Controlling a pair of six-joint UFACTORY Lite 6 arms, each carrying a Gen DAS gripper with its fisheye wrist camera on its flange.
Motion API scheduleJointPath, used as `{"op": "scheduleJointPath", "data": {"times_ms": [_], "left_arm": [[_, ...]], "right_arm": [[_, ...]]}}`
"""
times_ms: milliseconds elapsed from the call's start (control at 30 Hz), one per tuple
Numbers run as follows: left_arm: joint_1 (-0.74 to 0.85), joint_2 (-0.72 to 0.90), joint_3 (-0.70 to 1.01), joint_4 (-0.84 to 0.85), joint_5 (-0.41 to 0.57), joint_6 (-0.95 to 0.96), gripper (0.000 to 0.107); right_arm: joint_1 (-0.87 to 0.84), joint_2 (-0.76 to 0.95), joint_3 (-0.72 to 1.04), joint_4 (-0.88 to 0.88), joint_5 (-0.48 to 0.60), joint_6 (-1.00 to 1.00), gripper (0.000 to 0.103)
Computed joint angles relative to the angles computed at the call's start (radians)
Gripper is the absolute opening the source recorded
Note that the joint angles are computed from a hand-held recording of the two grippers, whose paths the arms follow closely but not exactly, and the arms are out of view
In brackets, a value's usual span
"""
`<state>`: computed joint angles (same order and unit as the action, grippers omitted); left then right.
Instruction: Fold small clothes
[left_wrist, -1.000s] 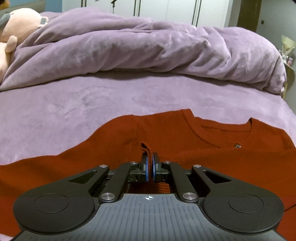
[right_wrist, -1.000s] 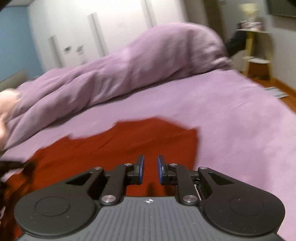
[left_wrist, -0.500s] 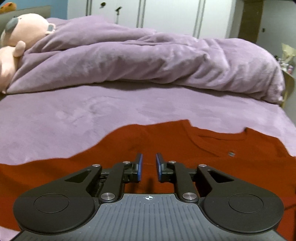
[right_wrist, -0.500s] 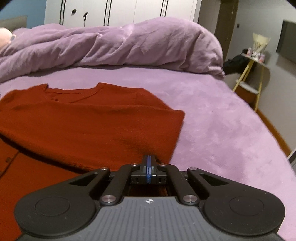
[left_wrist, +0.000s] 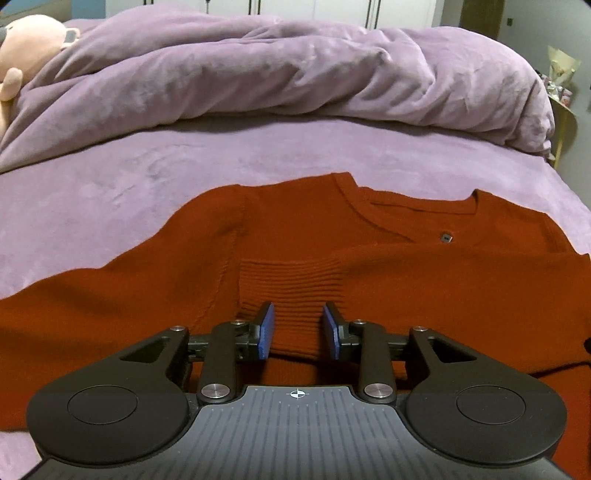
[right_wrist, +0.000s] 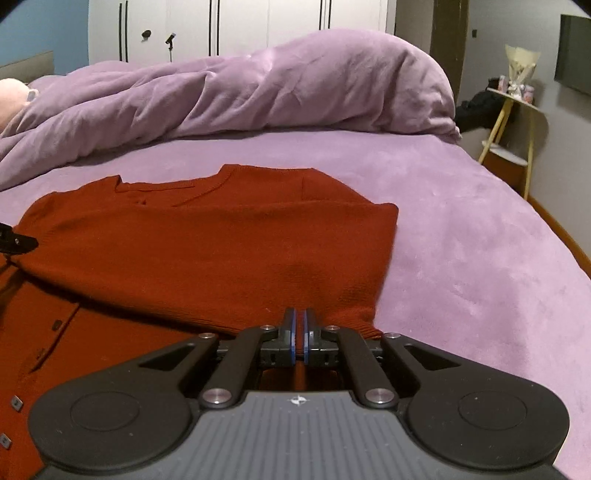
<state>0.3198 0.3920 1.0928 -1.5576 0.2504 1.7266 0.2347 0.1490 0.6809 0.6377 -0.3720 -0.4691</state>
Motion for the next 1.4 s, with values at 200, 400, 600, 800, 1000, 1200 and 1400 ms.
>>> {"op": "scheduleJointPath", "data": {"times_ms": [200,400,600,800,1000,1200,1400], "left_arm": [[0.001,0.010,0.015,0.036,-0.010,-0.061,0.033],[-0.002,-0.009,-0.008,-0.020,-0.041,0.018,0.034],[0.052,-0.010,-0.005,0.107,-0.020,-0.109,0.046],[0.172,-0.071,-0.053,0.216,0.151,-0.195,0.050],[0.550,-0.212,-0.215,0.222,0.458,-0.142,0.066],[0.887,-0.020,-0.017,0.304,0.511,-0.334,0.065],[1.009,0.286,0.334,0.318,0.566,-0.596,0.055]], "right_arm": [[0.000,0.003,-0.041,-0.087,-0.055,0.063,0.003],[0.005,-0.011,-0.066,-0.085,-0.092,0.041,0.003],[-0.014,-0.028,-0.086,-0.102,-0.104,0.070,0.000],[-0.024,-0.036,-0.076,-0.122,-0.066,0.095,0.000],[-0.030,-0.353,-0.232,-0.483,0.105,0.681,0.011],[0.073,-0.582,-0.419,-0.703,0.092,1.128,0.022],[0.173,-0.594,-0.401,-0.529,0.111,1.049,0.022]]}}
